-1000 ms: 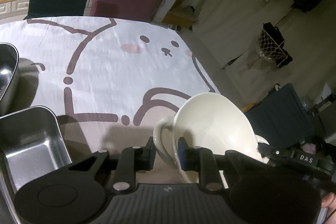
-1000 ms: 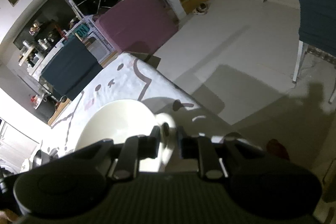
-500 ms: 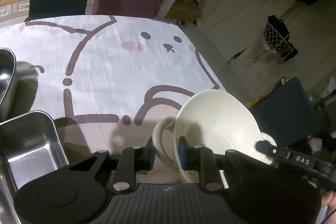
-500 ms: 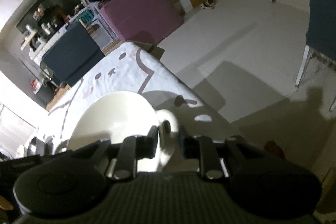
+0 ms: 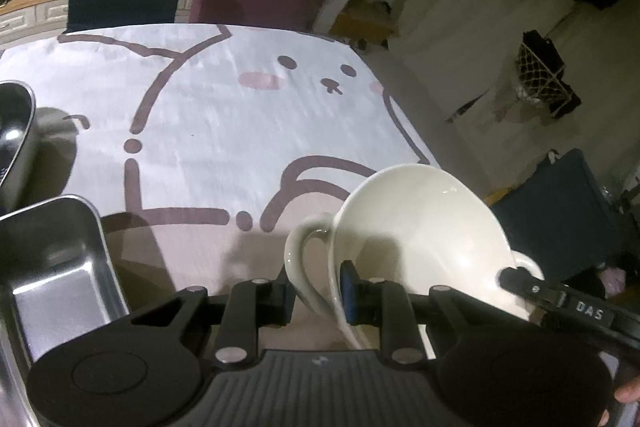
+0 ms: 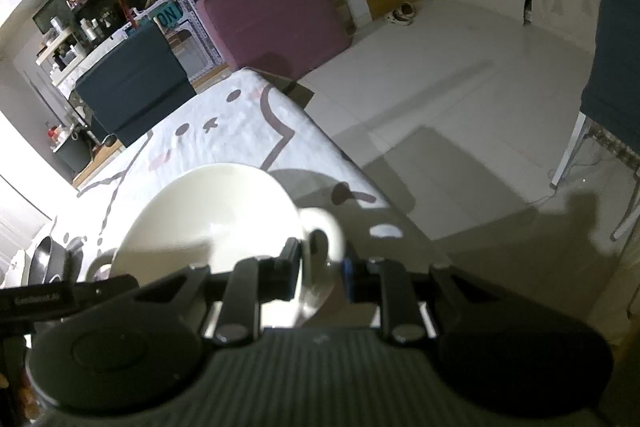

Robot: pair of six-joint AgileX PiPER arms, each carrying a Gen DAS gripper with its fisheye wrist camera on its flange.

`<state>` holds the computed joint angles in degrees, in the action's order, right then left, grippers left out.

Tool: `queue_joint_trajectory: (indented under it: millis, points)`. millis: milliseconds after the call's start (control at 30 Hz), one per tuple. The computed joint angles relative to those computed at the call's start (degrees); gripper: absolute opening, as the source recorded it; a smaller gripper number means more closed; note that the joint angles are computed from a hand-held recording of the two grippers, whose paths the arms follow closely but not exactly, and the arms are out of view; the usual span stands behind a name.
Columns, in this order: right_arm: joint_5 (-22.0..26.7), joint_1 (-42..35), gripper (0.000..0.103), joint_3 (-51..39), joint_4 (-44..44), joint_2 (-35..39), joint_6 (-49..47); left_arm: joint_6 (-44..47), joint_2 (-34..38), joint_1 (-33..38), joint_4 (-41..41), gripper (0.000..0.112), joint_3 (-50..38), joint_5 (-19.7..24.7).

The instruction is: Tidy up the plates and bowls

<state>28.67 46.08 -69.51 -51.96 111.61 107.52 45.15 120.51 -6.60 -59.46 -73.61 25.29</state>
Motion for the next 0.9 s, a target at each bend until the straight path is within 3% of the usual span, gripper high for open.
queue_joint_trajectory:
  millis: [133, 300, 900]
  points:
    - [3.8, 1.5, 0.024, -2.7, 1.5, 0.7, -4.9, 1.6, -0.8, 0.3, -0.9, 0.025, 1.0, -0.1]
    - [3.8, 1.6, 0.024, -2.8, 2.3, 0.2, -6.1, 7.0, -3.0, 1.0, -5.0, 0.025, 3.1, 0.1]
    - [8.6, 7.5, 0.024, -3.5, -6.1, -5.0, -0.5, 10.2, -19.6, 7.1, -6.3, 0.025, 12.8, 2.8]
